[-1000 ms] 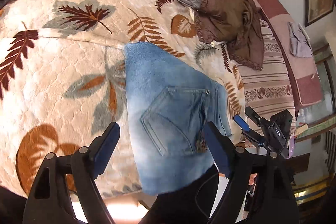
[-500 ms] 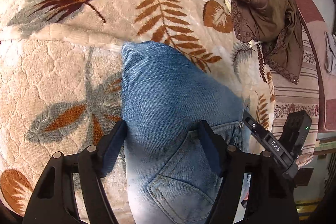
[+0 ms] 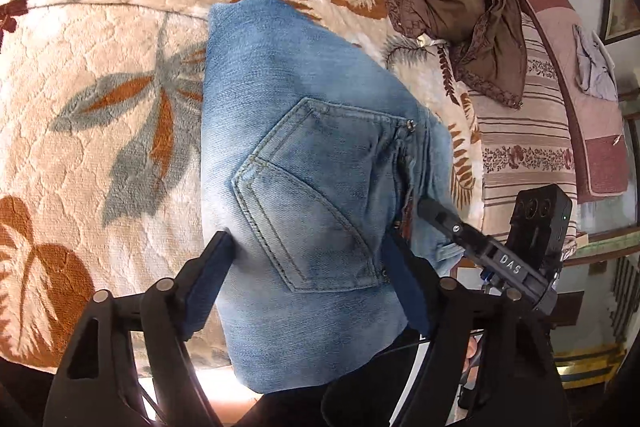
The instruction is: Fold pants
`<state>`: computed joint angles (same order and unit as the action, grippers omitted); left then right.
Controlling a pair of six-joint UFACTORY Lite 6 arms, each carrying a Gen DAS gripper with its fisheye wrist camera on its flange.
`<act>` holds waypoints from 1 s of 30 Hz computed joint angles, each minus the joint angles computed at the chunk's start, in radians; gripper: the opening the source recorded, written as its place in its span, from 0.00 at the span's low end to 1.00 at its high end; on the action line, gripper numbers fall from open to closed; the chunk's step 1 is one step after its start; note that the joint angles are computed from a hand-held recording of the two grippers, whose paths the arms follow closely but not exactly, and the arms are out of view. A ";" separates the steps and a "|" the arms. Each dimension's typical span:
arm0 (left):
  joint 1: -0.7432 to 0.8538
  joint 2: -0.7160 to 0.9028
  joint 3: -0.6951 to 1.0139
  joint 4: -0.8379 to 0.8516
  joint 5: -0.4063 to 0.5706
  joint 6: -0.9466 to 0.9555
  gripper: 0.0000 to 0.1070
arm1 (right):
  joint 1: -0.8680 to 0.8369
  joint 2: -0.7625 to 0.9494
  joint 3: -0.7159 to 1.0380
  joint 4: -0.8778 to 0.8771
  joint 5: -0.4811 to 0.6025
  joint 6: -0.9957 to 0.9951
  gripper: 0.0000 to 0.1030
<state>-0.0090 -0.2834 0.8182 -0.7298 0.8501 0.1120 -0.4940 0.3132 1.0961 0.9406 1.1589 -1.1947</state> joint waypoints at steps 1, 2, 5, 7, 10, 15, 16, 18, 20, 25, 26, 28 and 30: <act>-0.006 -0.031 -0.001 0.016 -0.002 -0.022 0.65 | 0.001 -0.044 -0.032 0.004 0.005 -0.028 0.18; -0.010 -0.052 -0.008 0.032 -0.011 -0.030 0.58 | -0.017 -0.112 -0.082 0.033 0.004 -0.080 0.16; -0.060 -0.019 -0.050 0.117 -0.093 -0.057 0.45 | -0.070 -0.207 -0.149 0.062 0.008 -0.171 0.10; -0.090 -0.009 -0.081 0.133 -0.140 -0.063 0.46 | -0.033 -0.190 -0.178 0.027 -0.123 -0.185 0.12; -0.172 -0.042 -0.047 0.297 -0.146 -0.211 0.46 | -0.029 -0.142 -0.211 0.041 -0.200 -0.222 0.18; -0.032 -0.126 -0.078 0.159 -0.035 -0.084 0.45 | -0.144 -0.286 -0.200 0.061 -0.073 -0.143 0.29; -0.011 -0.146 -0.094 0.155 -0.038 -0.081 0.45 | -0.157 -0.337 -0.218 0.082 -0.051 -0.156 0.31; -0.001 -0.146 -0.105 0.183 -0.059 -0.107 0.45 | -0.128 -0.404 -0.237 0.087 0.007 -0.155 0.34; 0.031 -0.135 -0.116 0.156 -0.060 -0.084 0.45 | -0.030 -0.478 -0.286 0.091 -0.029 -0.143 0.45; 0.092 -0.131 -0.122 0.105 -0.019 -0.022 0.45 | 0.173 -0.672 -0.395 0.133 -0.368 -0.029 0.45; 0.101 -0.142 -0.127 0.106 -0.019 -0.013 0.45 | 0.140 -0.731 -0.423 0.195 -0.381 -0.064 0.45; 0.116 -0.135 -0.124 0.095 -0.022 0.006 0.45 | 0.041 -0.829 -0.465 0.284 -0.338 -0.114 0.45; 0.120 -0.094 -0.108 0.059 -0.030 0.023 0.45 | 0.043 -0.861 -0.464 0.268 -0.308 -0.130 0.50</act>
<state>0.1110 -0.3778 0.7098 -0.6712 0.8204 0.1351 -0.4512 -0.5476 0.6318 1.2089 0.8511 -1.3252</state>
